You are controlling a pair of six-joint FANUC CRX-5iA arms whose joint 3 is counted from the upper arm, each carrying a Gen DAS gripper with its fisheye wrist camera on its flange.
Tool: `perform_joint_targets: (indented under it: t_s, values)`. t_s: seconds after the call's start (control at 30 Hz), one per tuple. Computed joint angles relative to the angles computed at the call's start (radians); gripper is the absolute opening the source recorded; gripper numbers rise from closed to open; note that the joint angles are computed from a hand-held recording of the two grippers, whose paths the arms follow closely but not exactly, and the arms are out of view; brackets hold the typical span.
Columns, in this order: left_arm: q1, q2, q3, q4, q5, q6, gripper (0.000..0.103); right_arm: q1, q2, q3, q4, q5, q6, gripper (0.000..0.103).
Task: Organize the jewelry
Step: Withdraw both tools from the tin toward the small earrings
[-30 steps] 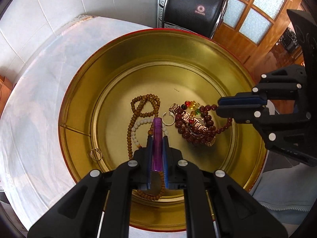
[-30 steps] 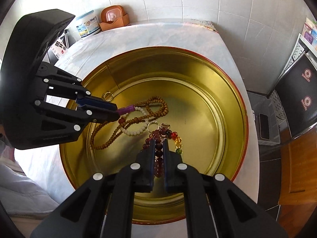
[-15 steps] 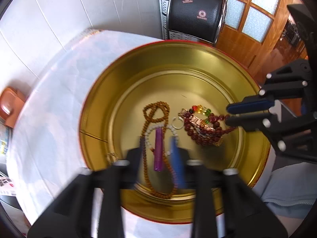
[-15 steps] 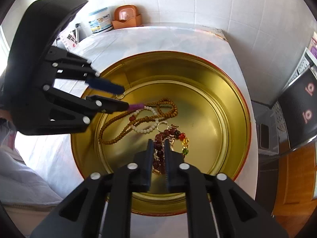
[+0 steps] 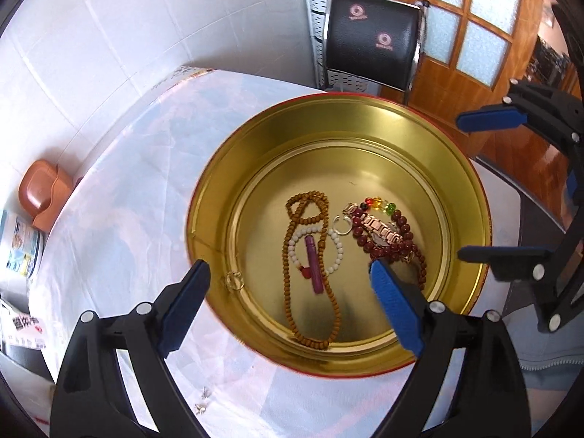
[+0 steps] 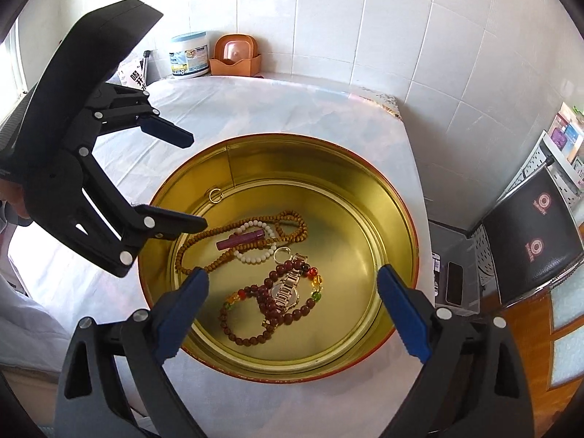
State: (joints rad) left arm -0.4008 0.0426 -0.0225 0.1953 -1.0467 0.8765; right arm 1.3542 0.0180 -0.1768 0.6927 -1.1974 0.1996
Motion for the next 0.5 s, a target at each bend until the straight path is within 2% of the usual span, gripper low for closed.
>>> perform_joint_targets:
  t_s: [0.23, 0.37, 0.5]
  values:
    - [0.119, -0.099, -0.086, 0.082, -0.005, 0.091, 0.087, -0.005, -0.034, -0.032, 0.042, 0.08, -0.04, 0.094]
    - [0.192, -0.191, -0.16, 0.073, -0.002, 0.136, 0.087, -0.02, -0.049, -0.056, 0.07, 0.196, -0.067, 0.094]
    - [0.27, -0.263, -0.222, 0.036, -0.052, 0.184, 0.087, -0.04, -0.035, -0.054, 0.076, 0.331, -0.068, 0.094]
